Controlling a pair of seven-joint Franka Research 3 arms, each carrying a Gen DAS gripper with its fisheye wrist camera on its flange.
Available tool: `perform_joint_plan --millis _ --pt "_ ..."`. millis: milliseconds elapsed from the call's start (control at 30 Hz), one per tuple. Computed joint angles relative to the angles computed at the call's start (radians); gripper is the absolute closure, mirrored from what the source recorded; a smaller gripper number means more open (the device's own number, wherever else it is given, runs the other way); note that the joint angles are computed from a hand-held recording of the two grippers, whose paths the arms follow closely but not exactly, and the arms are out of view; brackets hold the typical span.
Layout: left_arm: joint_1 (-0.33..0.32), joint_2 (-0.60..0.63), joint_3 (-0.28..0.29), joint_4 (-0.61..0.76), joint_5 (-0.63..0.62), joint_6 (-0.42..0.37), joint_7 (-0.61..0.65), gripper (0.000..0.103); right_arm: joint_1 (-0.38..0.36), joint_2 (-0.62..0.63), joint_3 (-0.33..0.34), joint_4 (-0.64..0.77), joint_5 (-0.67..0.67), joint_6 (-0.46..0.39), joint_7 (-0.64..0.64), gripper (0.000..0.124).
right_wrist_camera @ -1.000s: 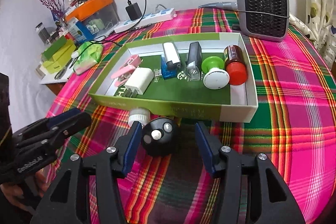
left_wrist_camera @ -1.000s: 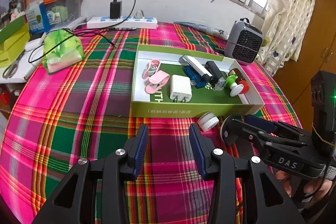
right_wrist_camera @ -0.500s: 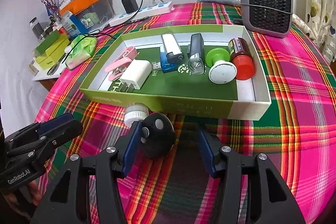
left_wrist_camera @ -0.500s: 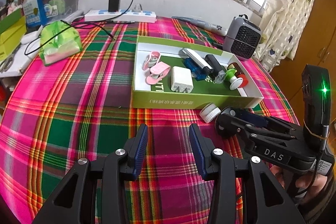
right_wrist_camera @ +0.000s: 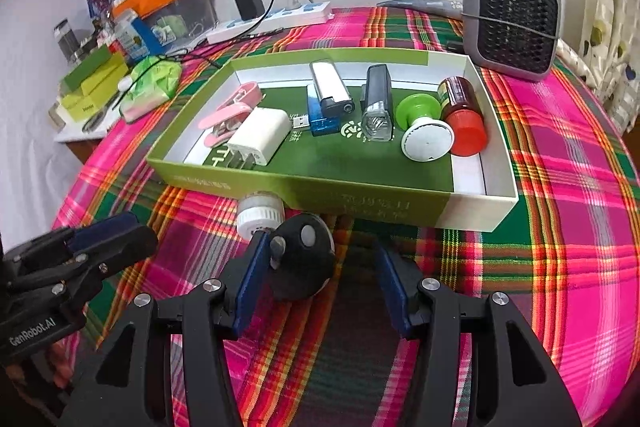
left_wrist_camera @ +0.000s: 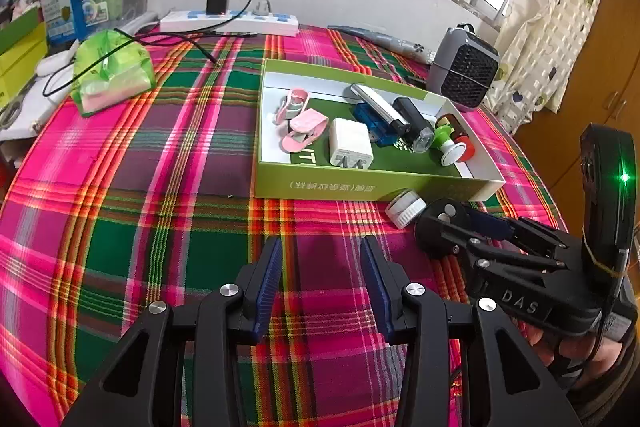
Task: Organize rigid objects
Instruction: 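Grasp the black round remote with white buttons with the right gripper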
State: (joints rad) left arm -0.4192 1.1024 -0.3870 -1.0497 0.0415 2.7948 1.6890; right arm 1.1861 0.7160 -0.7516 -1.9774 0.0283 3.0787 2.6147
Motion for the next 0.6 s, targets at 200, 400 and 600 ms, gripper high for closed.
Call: perform_joint_plan --millis 200,400,600 --pt "-0.002 -0.002 0.004 -0.003 0.002 0.000 -0.003 0.063 0.004 0.002 -0.002 0.001 -0.009 0.002 -0.004 0.084" --pt "-0.008 -0.007 0.013 -0.010 0.007 0.003 -0.014 0.063 0.002 0.003 0.004 0.001 0.014 0.018 -0.028 0.094" --pt "-0.009 -0.003 0.010 -0.004 0.012 -0.002 -0.014 0.063 0.018 0.006 -0.009 -0.006 0.041 0.020 -0.036 0.094"
